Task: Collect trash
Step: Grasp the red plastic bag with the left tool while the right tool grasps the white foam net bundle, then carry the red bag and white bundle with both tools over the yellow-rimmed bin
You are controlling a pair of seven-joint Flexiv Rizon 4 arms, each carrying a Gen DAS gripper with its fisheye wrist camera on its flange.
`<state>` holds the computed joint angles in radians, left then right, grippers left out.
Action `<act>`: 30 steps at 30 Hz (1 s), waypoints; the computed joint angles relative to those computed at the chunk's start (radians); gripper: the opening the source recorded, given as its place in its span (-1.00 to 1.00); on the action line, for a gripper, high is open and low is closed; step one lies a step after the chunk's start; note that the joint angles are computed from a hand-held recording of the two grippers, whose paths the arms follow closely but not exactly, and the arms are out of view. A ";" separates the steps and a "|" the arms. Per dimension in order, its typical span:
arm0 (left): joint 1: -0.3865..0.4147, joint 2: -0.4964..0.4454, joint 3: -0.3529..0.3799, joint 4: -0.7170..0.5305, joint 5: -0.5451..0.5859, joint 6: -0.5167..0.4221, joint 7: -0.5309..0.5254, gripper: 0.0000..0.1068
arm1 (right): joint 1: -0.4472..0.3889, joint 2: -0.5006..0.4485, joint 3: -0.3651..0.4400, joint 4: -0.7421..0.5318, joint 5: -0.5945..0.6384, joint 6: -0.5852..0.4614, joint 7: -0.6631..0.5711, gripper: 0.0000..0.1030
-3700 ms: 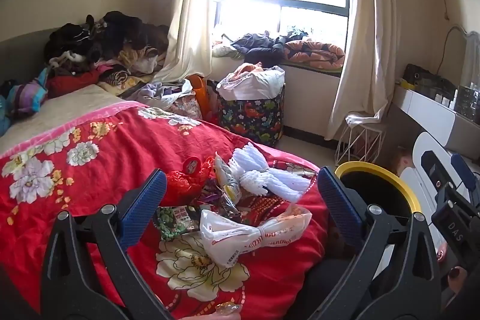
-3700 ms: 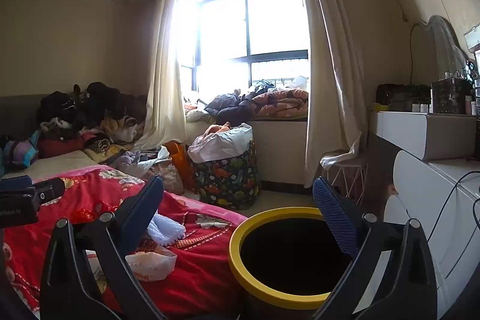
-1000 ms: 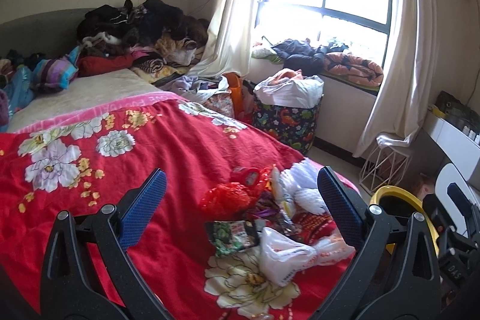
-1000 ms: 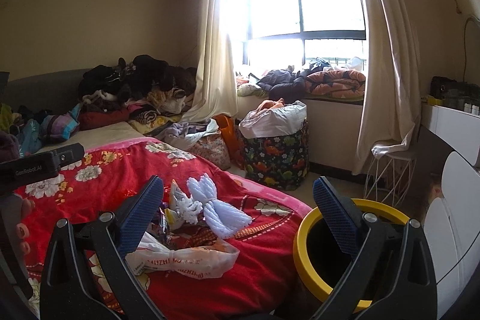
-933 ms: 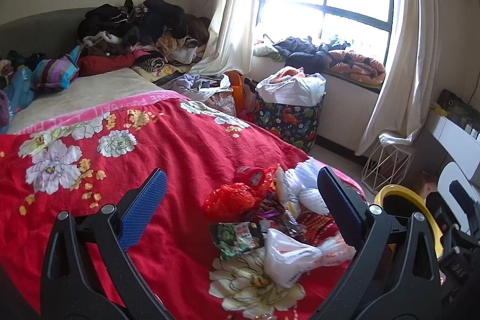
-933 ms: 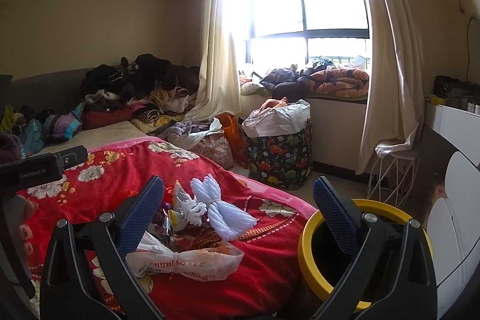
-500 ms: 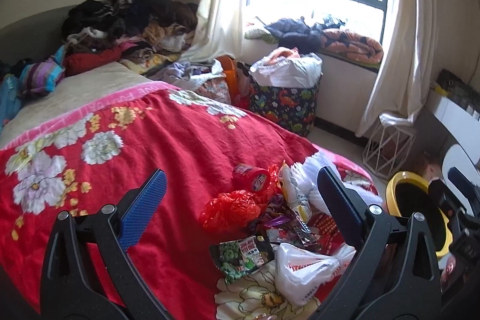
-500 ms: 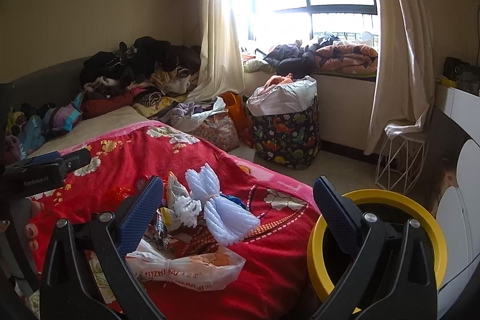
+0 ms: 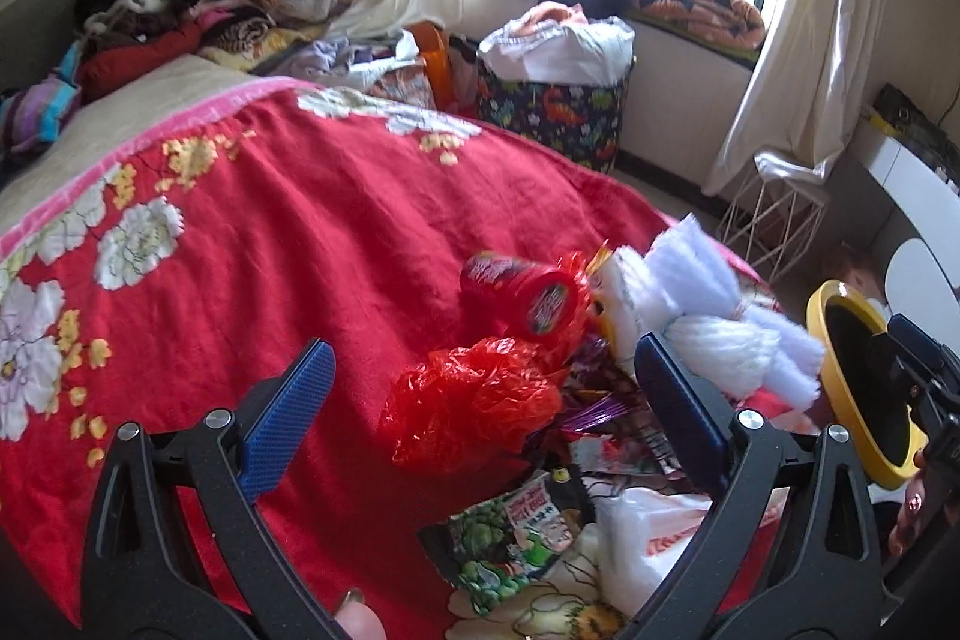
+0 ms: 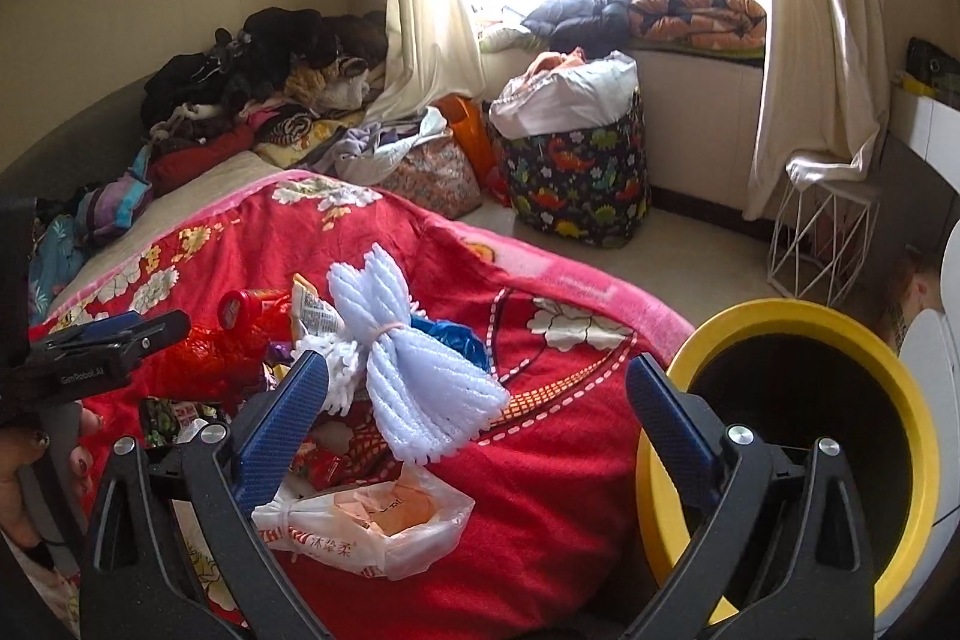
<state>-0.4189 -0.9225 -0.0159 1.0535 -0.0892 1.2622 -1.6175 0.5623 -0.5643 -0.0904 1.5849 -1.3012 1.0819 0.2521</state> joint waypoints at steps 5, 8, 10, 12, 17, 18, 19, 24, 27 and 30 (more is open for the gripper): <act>0.022 -0.031 -0.038 -0.039 -0.027 -0.060 0.039 0.67 | -0.024 -0.038 0.019 -0.023 0.116 0.043 -0.056 0.68; 0.022 -0.047 -0.038 -0.066 -0.037 -0.109 0.044 0.45 | -0.032 -0.064 0.018 -0.037 0.198 0.097 -0.099 0.44; 0.024 -0.050 -0.043 -0.067 -0.044 -0.120 0.043 0.32 | -0.027 -0.074 0.003 -0.037 0.233 0.127 -0.110 0.32; 0.024 -0.050 -0.047 -0.063 -0.045 -0.123 0.046 0.11 | -0.025 -0.087 -0.009 -0.039 0.267 0.171 -0.126 0.06; 0.012 -0.043 -0.036 -0.052 -0.030 -0.105 0.046 -0.25 | -0.005 -0.105 -0.058 -0.035 0.322 0.286 -0.174 -0.67; 0.009 -0.039 -0.034 -0.045 -0.027 -0.092 0.043 -0.31 | 0.016 -0.100 -0.095 -0.025 0.308 0.310 -0.157 -0.69; 0.009 -0.037 -0.035 -0.045 -0.027 -0.090 0.045 -0.34 | 0.042 -0.093 -0.138 -0.013 0.285 0.334 -0.128 -0.70; 0.018 -0.012 -0.070 -0.002 -0.044 -0.032 0.061 -0.51 | 0.114 -0.057 -0.268 0.022 0.142 0.375 0.033 -0.71; 0.032 0.009 -0.115 0.032 -0.071 0.017 0.095 -0.54 | 0.128 -0.025 -0.307 0.036 0.015 0.372 0.153 -0.71; 0.042 0.029 -0.153 0.060 -0.101 0.049 0.135 -0.55 | 0.121 0.005 -0.305 0.047 -0.076 0.358 0.225 -0.71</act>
